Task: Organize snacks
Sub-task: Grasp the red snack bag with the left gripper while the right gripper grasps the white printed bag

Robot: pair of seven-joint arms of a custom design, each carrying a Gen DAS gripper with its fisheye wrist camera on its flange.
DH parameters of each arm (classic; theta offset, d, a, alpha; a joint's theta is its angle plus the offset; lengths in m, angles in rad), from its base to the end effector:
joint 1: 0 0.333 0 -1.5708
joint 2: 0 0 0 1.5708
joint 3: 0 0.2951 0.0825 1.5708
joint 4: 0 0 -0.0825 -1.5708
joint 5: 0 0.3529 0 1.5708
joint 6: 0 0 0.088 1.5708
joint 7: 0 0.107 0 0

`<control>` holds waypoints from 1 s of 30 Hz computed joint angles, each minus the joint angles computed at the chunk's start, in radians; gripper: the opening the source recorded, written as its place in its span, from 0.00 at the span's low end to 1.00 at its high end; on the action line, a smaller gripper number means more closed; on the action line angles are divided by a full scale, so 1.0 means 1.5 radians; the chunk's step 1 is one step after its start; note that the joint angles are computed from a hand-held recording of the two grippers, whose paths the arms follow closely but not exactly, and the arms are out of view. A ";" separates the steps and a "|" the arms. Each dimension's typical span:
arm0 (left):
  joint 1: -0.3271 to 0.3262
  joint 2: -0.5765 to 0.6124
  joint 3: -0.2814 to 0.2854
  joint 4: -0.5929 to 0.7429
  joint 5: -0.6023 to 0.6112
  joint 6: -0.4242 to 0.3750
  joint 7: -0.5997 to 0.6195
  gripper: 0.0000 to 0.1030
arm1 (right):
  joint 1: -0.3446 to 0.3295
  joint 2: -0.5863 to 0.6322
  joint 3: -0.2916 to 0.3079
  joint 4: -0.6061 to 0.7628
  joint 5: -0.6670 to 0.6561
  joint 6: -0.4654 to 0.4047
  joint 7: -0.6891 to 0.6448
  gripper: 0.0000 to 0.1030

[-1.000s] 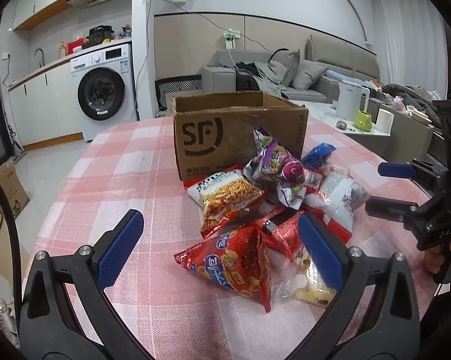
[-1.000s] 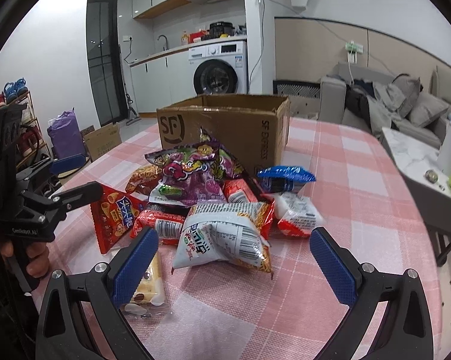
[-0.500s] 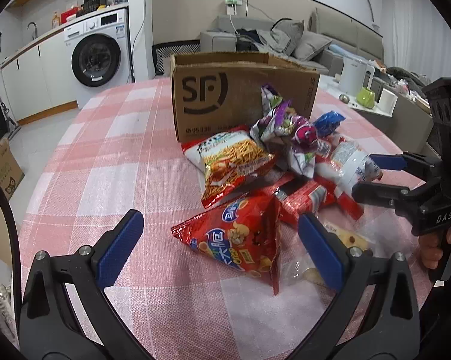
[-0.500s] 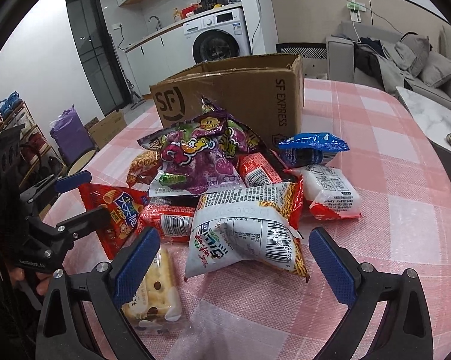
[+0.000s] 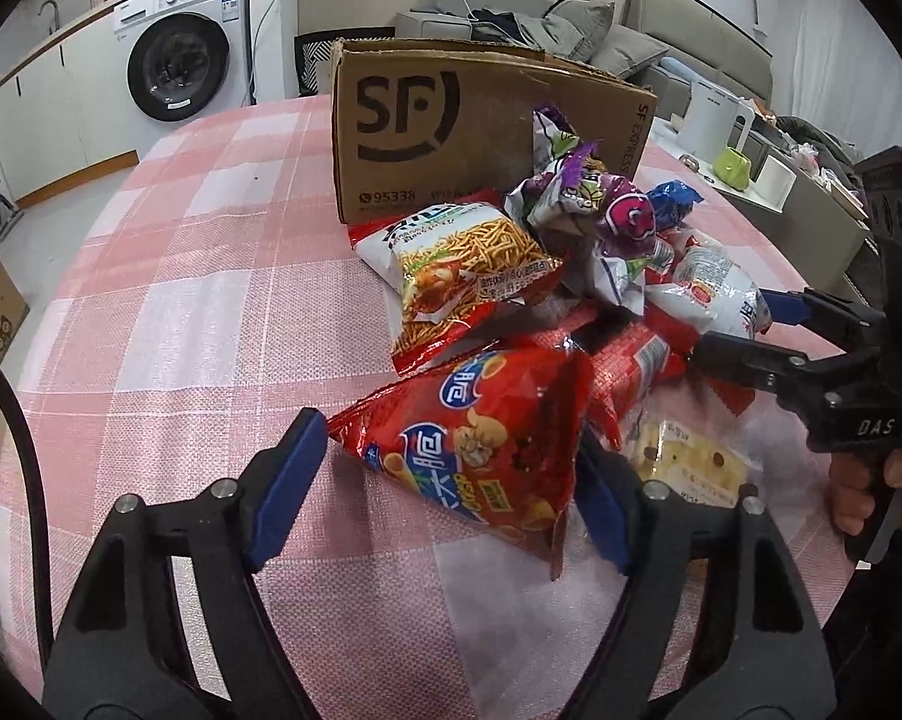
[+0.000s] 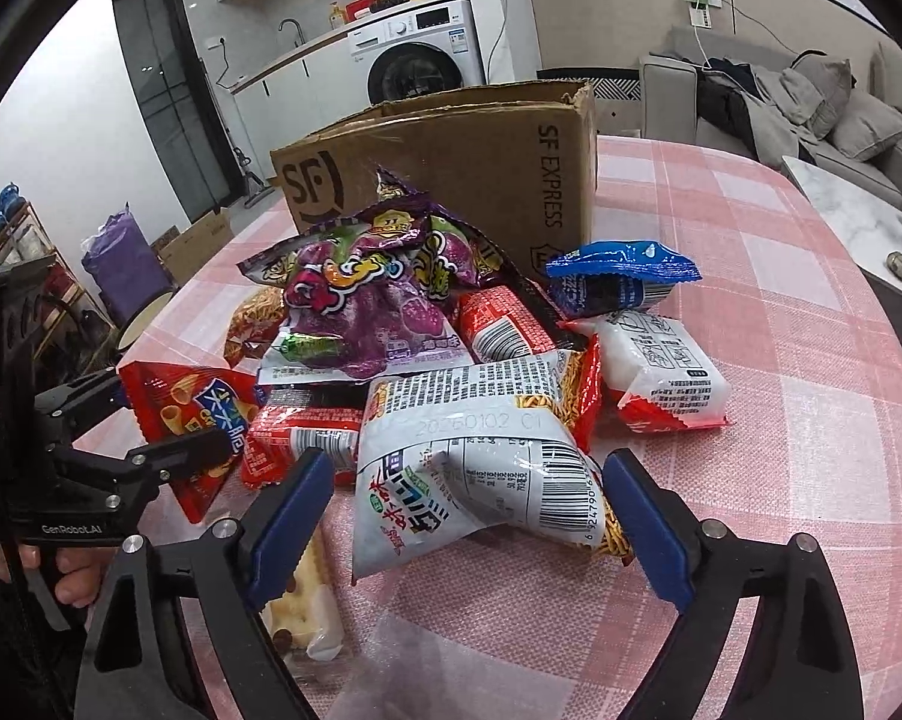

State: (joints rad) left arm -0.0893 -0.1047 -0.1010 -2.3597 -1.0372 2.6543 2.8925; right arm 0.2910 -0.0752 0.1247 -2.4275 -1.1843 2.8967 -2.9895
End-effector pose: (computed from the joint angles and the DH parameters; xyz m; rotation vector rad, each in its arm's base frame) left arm 0.4865 -0.0699 0.4011 -1.2030 2.4832 -1.0042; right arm 0.4107 0.2417 0.3704 -1.5655 1.9401 -0.5511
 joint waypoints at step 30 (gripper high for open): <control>0.027 -0.059 0.037 -0.018 -0.107 -0.109 0.113 0.28 | -0.011 -0.072 -0.007 -0.048 -0.291 0.059 0.321 0.67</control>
State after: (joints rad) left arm -0.0491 -0.1925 -0.0459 -2.3864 -1.1974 2.4903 3.0623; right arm 0.2751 -0.1826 0.1142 -2.4990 -1.6205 2.9856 -2.5085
